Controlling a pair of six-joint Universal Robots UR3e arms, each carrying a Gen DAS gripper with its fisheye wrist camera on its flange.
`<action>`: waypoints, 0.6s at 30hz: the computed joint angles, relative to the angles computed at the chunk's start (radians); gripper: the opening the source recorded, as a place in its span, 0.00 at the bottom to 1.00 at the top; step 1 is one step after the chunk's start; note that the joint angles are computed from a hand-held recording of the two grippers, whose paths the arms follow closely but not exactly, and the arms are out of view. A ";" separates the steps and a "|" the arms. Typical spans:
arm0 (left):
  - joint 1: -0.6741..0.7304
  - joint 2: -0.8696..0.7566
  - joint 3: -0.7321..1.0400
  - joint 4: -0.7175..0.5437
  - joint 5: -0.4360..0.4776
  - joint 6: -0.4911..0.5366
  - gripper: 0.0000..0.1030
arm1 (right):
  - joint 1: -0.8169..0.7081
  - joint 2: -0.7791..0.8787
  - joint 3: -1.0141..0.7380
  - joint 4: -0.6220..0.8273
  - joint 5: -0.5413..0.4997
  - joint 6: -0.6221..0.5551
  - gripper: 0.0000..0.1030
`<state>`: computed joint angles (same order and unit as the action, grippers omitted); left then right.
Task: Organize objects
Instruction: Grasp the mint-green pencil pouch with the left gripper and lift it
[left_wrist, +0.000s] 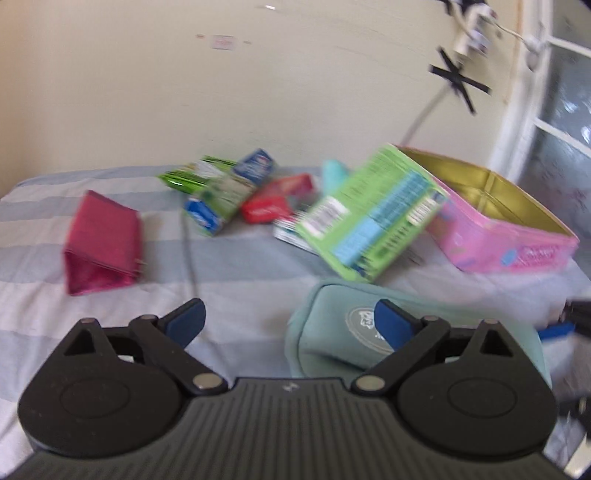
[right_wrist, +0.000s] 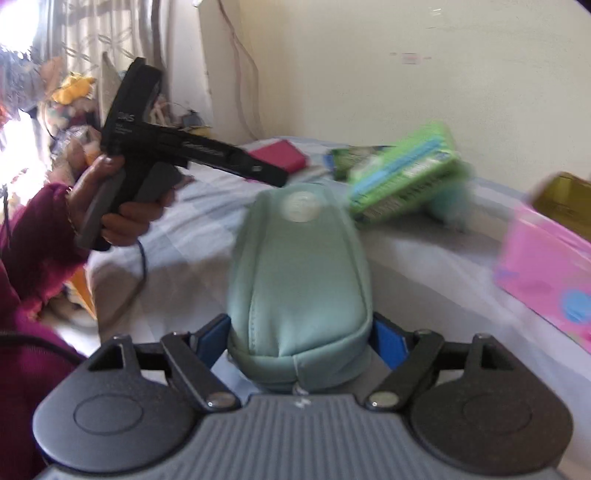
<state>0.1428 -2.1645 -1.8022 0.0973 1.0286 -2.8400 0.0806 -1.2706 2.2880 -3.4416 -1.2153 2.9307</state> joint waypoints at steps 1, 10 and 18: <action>-0.020 -0.006 0.003 -0.005 0.005 0.005 0.95 | -0.016 -0.022 0.050 -0.052 -0.054 0.041 0.85; -0.167 -0.016 0.033 -0.054 0.109 -0.044 0.78 | -0.146 -0.031 0.245 -0.323 -0.033 0.176 0.91; -0.237 0.039 0.029 -0.023 0.179 -0.140 0.74 | -0.117 0.066 0.172 -0.304 0.009 0.203 0.62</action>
